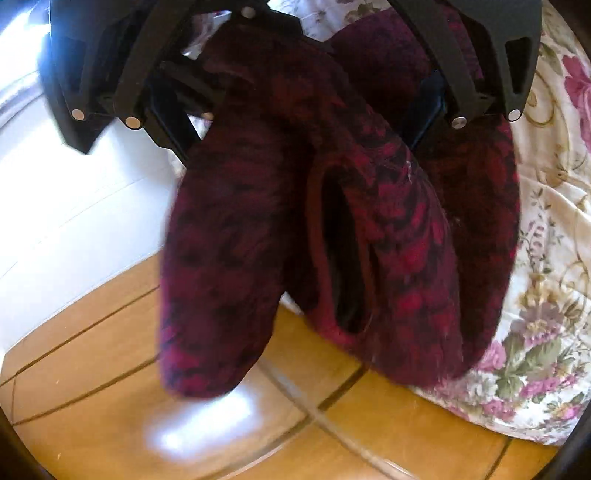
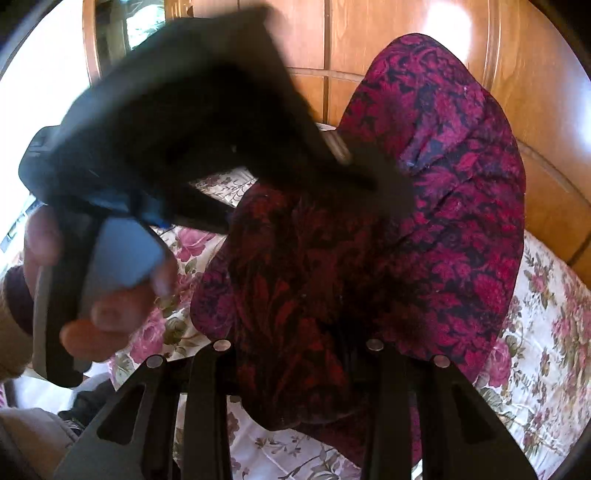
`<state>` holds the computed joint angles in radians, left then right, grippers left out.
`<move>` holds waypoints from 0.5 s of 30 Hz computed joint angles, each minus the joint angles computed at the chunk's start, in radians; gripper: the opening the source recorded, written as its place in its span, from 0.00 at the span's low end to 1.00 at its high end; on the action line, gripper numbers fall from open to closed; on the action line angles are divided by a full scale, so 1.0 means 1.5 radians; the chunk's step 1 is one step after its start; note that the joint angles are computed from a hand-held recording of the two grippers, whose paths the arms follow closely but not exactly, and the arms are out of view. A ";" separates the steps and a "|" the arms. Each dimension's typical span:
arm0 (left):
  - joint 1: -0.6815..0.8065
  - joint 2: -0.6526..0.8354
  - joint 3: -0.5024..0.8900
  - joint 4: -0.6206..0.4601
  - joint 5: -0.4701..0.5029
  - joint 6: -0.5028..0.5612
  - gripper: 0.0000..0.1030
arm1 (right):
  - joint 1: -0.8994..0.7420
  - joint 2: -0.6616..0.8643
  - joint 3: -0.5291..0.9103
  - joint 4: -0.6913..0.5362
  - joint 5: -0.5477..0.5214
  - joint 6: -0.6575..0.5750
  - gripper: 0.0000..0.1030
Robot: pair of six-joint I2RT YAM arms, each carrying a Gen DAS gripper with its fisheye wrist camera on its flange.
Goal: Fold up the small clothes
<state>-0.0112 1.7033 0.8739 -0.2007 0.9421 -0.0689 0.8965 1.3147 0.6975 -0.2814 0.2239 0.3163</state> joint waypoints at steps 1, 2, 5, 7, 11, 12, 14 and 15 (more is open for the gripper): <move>-0.009 -0.003 -0.002 0.008 -0.018 0.000 0.80 | 0.004 -0.004 -0.007 0.002 0.009 -0.007 0.33; -0.019 -0.001 0.005 0.002 -0.031 0.008 0.68 | 0.008 -0.007 -0.012 0.003 0.014 -0.009 0.35; -0.031 -0.007 0.011 0.010 -0.080 -0.007 0.47 | 0.028 -0.024 -0.019 0.007 0.007 0.000 0.51; -0.025 -0.005 0.021 0.003 -0.084 -0.002 0.43 | 0.007 -0.079 -0.041 -0.010 -0.058 -0.004 0.57; -0.024 -0.032 0.017 -0.011 -0.112 0.031 0.38 | -0.112 -0.269 -0.103 -0.053 -0.239 0.010 0.62; -0.023 -0.038 0.021 -0.017 -0.115 0.037 0.37 | -0.164 -0.322 -0.118 -0.069 -0.281 0.013 0.63; -0.029 -0.064 0.013 -0.017 -0.128 0.037 0.36 | -0.293 -0.404 -0.143 -0.098 -0.358 0.023 0.63; -0.034 -0.086 0.002 -0.013 -0.133 0.037 0.36 | -0.339 -0.424 -0.150 -0.112 -0.364 0.023 0.63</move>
<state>-0.0629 1.5745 0.8767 -0.2209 0.7419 -0.0131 0.3887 0.6780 0.4731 -0.4498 -0.3228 0.3503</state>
